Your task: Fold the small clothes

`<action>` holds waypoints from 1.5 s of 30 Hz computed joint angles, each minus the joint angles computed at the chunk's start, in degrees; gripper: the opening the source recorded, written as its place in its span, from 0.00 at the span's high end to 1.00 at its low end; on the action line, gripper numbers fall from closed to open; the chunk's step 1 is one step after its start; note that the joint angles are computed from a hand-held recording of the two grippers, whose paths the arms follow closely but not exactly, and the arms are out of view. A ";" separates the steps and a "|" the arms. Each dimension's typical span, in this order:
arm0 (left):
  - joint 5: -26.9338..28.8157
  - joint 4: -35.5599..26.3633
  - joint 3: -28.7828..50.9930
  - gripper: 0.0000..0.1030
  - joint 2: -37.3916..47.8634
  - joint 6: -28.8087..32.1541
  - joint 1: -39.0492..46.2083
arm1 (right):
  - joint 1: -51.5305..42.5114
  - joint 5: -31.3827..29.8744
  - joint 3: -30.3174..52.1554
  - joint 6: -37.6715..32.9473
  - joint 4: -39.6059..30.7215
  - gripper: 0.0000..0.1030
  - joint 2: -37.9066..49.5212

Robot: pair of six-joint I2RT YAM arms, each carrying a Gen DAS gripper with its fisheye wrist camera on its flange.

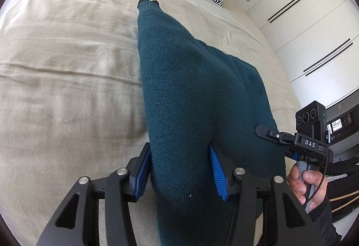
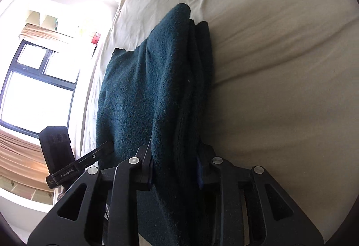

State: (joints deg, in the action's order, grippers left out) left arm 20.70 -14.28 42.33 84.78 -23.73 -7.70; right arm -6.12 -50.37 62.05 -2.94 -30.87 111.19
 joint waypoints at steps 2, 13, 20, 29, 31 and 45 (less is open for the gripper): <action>-0.53 1.22 -0.75 0.43 0.12 -0.69 -0.42 | -1.66 -3.91 -0.95 0.82 1.78 0.75 2.20; -6.96 2.34 -8.41 0.37 -11.67 -3.47 -2.04 | -6.52 1.98 -11.16 7.36 10.70 0.50 -10.30; -36.37 -7.57 -9.14 0.03 -30.97 -7.35 -18.53 | -8.73 18.60 -19.95 5.60 12.24 0.48 -34.08; -75.08 -29.02 6.04 0.00 -31.26 -15.41 -42.22 | -8.96 31.00 -27.59 5.01 18.08 0.00 -73.31; -81.70 -38.54 10.87 0.00 -27.64 -23.67 -45.90 | -7.72 30.86 -23.44 3.38 13.77 0.00 -73.51; -64.92 -40.48 7.29 0.00 -21.71 -33.69 -42.71 | 3.66 37.39 -16.51 -1.28 -12.95 0.00 -69.37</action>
State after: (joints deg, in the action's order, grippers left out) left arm -44.22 -54.76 49.62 63.07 -57.42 -50.42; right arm -2.46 -12.98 45.54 -4.22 -43.82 41.82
